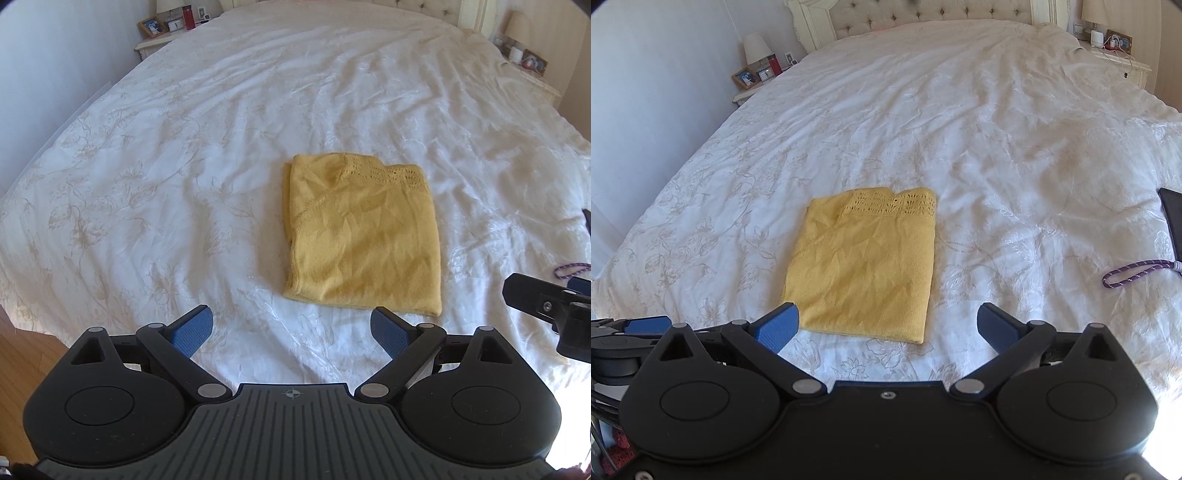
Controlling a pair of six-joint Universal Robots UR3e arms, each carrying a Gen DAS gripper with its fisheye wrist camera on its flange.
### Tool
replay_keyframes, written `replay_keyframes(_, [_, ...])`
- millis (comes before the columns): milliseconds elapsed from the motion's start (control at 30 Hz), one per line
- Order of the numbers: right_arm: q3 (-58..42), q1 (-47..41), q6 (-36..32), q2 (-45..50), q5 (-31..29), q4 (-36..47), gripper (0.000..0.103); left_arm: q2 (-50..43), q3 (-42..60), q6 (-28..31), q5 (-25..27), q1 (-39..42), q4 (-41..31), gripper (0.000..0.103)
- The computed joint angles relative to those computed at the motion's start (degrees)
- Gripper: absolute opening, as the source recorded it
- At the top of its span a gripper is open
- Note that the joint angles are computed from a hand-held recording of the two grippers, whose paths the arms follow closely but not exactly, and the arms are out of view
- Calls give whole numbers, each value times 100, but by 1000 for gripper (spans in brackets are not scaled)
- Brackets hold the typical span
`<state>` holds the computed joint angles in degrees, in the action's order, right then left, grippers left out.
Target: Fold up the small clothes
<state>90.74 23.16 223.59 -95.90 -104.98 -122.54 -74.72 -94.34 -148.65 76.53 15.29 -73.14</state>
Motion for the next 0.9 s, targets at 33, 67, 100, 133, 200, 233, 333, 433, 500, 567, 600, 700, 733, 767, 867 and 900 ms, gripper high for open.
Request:
replay_keyframes(33, [-5, 22, 16, 6, -23, -5, 102, 14, -10, -2, 6, 3, -11, 93])
replay_keyframes(67, [1, 36, 25, 8, -38, -21, 102, 25, -19, -2, 6, 10, -15, 93])
replay_keyframes(100, [3, 45, 32, 8, -48, -33, 102, 28, -18, 7, -1, 25, -30, 93])
replay_keyframes(133, [5, 66, 47, 15, -64, -46, 102, 23, -10, 3, -1, 28, -44, 93])
replay_keyframes(200, [11, 69, 44, 19, -68, -66, 102, 26, -7, -19, 1, 29, -54, 93])
replay_keyframes(233, [26, 63, 36, 8, -65, -76, 102, 22, -5, -27, -6, 30, -54, 93])
replay_keyframes(333, [40, 49, 29, -4, -68, -93, 102, -37, 25, -38, -1, 9, -34, 93])
replay_keyframes(433, [54, 21, 19, -5, -52, -123, 102, -61, 55, -50, -16, 3, -64, 93])
replay_keyframes(500, [56, 2, 4, 0, -35, -145, 102, -119, 111, -68, -20, -16, -82, 93])
replay_keyframes(567, [55, 0, 3, 1, -34, -149, 102, -182, 161, -66, -36, -30, -76, 93])
replay_keyframes(600, [52, -4, 8, 8, -34, -156, 102, -208, 178, -75, -31, -48, -56, 93])
replay_keyframes(700, [29, -62, -20, 34, 15, -165, 102, -288, 228, -102, -15, -115, 21, 93])
replay_keyframes(733, [25, -75, -21, 38, 28, -162, 102, -310, 241, -109, -12, -135, 44, 93])
replay_keyframes(767, [20, -91, -27, 43, 45, -162, 102, -341, 259, -115, -8, -154, 68, 93])
replay_keyframes(867, [2, -143, -44, 72, 104, -160, 102, -438, 330, -147, 7, -210, 71, 93])
replay_keyframes(900, [-6, -158, -47, 84, 121, -160, 102, -469, 357, -159, 18, -227, 59, 93])
